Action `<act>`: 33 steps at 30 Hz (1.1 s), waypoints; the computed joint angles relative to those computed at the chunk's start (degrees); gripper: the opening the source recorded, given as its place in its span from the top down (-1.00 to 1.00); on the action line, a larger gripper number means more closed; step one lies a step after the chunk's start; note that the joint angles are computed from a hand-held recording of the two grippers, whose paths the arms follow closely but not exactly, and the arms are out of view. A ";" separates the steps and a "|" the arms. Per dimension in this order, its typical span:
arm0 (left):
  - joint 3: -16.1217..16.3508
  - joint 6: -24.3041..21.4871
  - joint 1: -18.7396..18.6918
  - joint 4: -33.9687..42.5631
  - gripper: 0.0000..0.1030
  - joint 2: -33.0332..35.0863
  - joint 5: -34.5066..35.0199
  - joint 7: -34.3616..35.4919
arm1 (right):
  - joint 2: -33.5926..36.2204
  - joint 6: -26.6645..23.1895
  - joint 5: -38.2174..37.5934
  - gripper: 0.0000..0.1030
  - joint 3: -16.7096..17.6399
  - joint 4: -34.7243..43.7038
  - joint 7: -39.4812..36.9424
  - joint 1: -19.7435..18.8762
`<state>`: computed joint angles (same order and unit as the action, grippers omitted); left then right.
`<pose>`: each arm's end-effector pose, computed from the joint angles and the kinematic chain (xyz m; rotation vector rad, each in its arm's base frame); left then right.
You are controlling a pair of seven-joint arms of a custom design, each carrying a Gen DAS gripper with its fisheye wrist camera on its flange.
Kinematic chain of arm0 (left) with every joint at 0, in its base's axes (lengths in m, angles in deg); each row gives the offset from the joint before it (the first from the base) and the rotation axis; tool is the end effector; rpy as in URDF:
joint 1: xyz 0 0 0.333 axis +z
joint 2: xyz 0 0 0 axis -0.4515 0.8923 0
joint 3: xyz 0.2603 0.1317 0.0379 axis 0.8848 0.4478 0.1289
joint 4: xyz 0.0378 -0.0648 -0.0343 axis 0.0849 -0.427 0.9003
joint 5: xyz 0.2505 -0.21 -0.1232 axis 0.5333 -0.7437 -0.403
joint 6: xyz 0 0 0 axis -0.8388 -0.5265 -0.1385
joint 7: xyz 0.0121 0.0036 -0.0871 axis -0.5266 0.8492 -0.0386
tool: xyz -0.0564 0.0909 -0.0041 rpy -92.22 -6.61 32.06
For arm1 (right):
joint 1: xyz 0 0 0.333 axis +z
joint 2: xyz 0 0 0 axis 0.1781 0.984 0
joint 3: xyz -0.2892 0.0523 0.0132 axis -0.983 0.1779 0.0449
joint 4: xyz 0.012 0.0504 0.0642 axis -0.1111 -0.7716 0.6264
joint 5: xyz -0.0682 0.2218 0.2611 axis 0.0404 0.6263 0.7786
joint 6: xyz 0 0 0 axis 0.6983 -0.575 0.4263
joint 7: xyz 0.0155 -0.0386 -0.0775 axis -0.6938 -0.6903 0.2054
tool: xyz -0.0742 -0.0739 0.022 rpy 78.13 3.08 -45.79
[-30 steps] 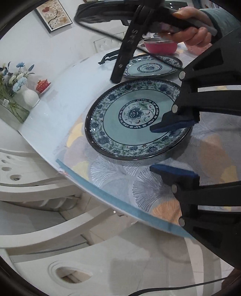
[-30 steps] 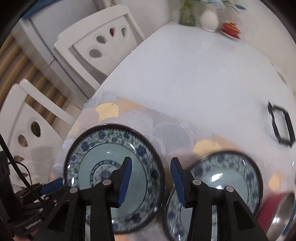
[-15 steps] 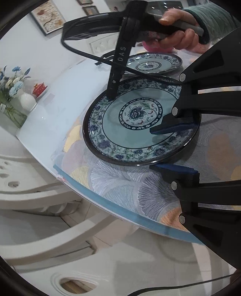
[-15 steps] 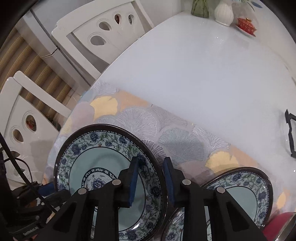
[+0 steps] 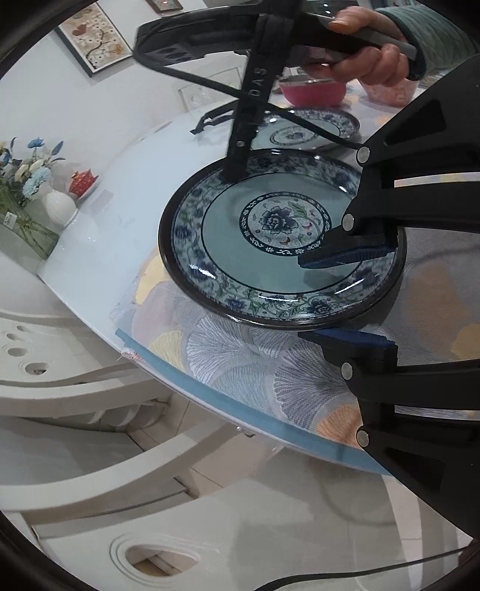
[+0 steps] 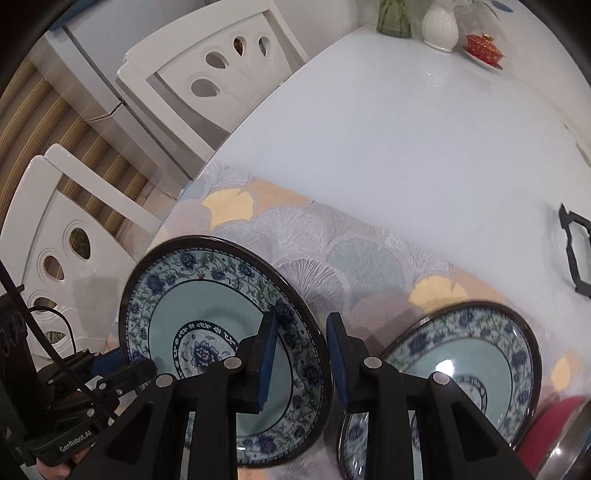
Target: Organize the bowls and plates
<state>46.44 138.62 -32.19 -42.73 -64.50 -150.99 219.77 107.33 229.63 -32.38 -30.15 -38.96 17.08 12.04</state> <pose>0.4974 -0.1657 0.2661 1.9734 -2.1346 0.8662 0.5525 0.0870 0.2798 -2.0857 1.8971 -0.0411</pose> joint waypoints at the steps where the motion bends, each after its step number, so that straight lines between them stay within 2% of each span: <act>1: -0.13 0.06 0.17 -0.41 0.46 -0.59 -0.58 0.21 | -0.78 0.20 -0.13 0.48 -0.08 -0.84 0.53 0.29; 10: 1.27 0.16 -0.97 -5.92 0.46 -8.45 -6.66 4.34 | -10.41 2.01 5.62 0.48 -0.20 -10.64 1.55 2.37; 16: 3.66 -1.07 -3.74 -10.71 0.46 -15.53 -10.14 6.41 | -18.68 2.52 7.39 0.48 -3.29 -17.63 4.60 6.63; 24: 5.70 0.78 -8.60 -17.56 0.46 -24.14 -4.35 -1.07 | -27.25 2.40 4.76 0.48 -7.08 -25.68 10.55 11.89; 28: 6.68 1.07 -10.81 -21.03 0.46 -28.40 -4.04 -3.45 | -31.11 1.09 7.35 0.48 -9.42 -29.28 10.02 14.42; 33: 6.97 2.61 -13.71 -26.25 0.46 -34.18 -1.42 -8.03 | -36.80 0.23 5.63 0.48 -10.17 -34.20 12.56 16.15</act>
